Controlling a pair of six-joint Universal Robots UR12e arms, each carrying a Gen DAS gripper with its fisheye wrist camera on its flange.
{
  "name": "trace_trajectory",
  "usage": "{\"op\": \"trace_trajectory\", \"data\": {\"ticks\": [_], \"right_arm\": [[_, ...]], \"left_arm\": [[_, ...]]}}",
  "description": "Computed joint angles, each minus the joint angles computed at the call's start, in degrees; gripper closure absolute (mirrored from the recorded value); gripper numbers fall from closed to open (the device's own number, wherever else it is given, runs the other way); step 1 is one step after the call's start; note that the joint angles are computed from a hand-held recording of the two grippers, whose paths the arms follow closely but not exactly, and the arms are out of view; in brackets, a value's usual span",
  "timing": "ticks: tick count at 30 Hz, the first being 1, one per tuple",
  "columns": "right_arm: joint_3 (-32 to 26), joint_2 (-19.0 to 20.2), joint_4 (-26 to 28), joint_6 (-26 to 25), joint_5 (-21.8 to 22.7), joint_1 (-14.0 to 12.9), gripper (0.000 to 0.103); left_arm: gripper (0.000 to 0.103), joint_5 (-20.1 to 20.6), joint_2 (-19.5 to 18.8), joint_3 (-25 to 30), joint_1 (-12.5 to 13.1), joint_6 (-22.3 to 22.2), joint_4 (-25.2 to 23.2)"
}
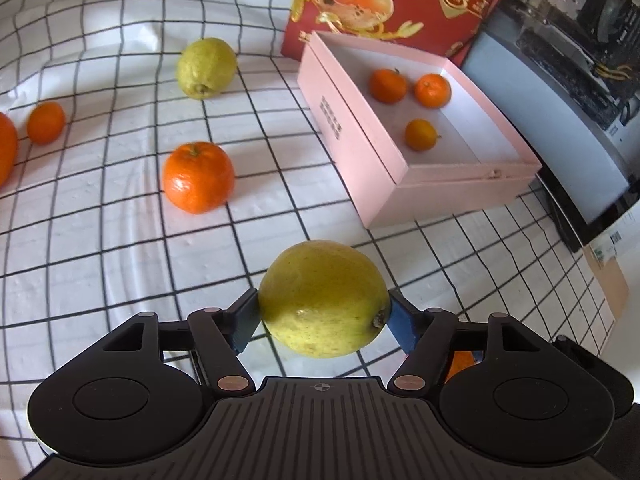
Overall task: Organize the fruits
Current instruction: 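Close the right tool on a tangerine while left tool holds the pear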
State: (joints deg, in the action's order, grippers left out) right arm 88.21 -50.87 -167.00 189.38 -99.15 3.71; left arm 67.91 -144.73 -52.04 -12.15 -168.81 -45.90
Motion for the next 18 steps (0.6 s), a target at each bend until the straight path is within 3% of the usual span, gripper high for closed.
{"op": "trace_trajectory", "data": {"ticks": [14, 18], "right_arm": [[-0.29, 0.35, -0.82, -0.43, 0.35, -0.36, 0.017], [-0.70, 0.76, -1.48, -1.85, 0.80, -0.40, 0.024]], "left_arm": [[0.030, -2.99, 3.88, -7.64, 2.12, -2.66, 3.60], [0.031, -2.62, 4.89, -9.55, 2.64, -4.64, 4.75]]}}
